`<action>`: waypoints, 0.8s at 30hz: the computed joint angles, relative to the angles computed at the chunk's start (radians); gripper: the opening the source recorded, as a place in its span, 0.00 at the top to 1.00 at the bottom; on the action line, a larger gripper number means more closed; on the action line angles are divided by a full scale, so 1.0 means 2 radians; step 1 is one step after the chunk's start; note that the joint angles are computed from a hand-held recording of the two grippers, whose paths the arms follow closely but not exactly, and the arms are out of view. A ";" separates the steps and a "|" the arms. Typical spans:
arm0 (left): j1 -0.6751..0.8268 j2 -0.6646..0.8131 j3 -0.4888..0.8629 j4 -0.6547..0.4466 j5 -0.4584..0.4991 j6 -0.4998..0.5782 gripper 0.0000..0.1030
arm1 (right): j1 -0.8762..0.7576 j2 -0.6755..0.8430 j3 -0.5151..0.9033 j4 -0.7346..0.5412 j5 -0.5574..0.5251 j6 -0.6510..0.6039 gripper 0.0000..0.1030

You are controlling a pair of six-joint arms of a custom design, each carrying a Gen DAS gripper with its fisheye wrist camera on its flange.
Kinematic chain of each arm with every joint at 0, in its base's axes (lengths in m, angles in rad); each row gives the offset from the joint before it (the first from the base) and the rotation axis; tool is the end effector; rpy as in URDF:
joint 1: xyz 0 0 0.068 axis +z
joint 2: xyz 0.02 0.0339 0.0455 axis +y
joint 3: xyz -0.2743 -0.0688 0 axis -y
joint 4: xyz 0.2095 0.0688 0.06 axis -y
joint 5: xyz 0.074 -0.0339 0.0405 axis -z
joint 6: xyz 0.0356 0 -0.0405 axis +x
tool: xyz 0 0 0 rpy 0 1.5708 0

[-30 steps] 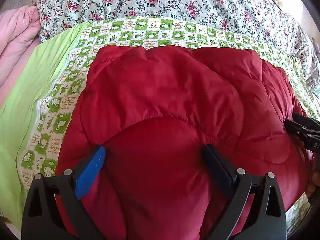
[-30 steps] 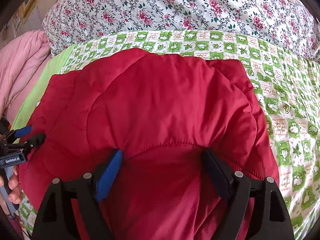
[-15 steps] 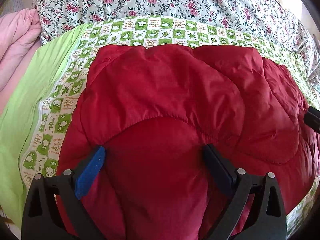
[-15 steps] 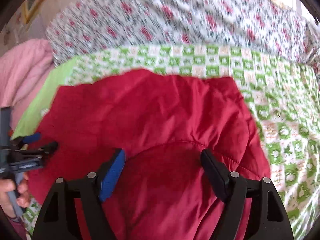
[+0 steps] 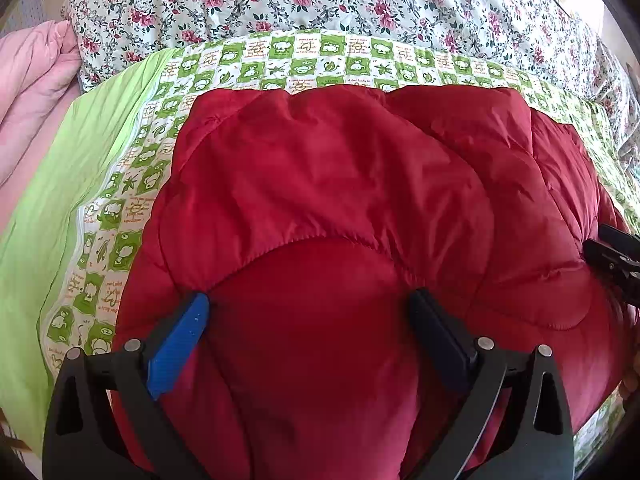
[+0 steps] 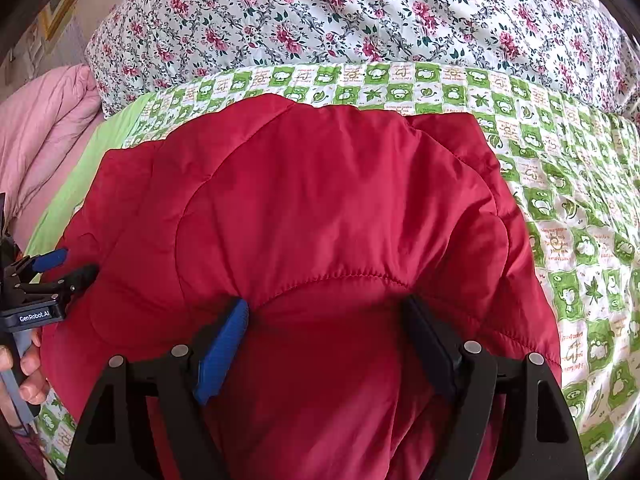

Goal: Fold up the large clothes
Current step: 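Press and smooth the folded jacket bundle with both grippers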

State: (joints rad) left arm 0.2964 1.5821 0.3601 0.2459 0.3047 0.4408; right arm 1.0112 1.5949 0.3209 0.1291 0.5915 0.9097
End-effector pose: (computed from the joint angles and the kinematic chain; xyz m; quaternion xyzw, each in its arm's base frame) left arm 0.2055 0.0516 0.1220 0.1125 0.9394 -0.0310 0.3224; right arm 0.1166 0.1488 0.1106 0.0141 0.9369 0.0024 0.3493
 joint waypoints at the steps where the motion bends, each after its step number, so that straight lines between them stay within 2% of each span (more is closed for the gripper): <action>1: 0.000 -0.001 0.000 -0.001 -0.001 0.000 0.02 | 0.000 0.000 0.000 -0.001 0.000 0.001 0.22; 6: 0.009 -0.033 -0.001 -0.034 0.000 0.002 0.03 | -0.004 -0.005 0.003 -0.009 -0.005 -0.002 0.22; 11: 0.076 -0.146 -0.027 -0.135 0.065 0.066 0.04 | -0.005 -0.006 0.001 -0.008 -0.005 -0.003 0.22; 14: 0.089 -0.171 -0.050 -0.151 0.069 0.100 0.04 | 0.012 -0.023 0.004 -0.029 0.008 0.017 0.23; 18: 0.088 -0.123 -0.067 -0.096 0.067 0.098 0.02 | 0.111 -0.073 0.030 -0.152 0.060 0.121 0.22; 20: 0.085 -0.118 -0.069 -0.086 0.065 0.092 0.02 | 0.182 -0.075 0.052 -0.229 0.090 0.196 0.21; 22: 0.078 -0.124 -0.075 -0.080 0.059 0.087 0.02 | 0.244 -0.058 0.070 -0.289 0.098 0.267 0.21; 24: 0.075 -0.122 -0.079 -0.069 0.056 0.085 0.01 | 0.259 -0.047 0.063 -0.290 0.084 0.290 0.21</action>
State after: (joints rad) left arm 0.4464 1.3380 0.2016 0.1072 0.4169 0.6101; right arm 1.5299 1.5017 0.4473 -0.4501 0.7600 1.4896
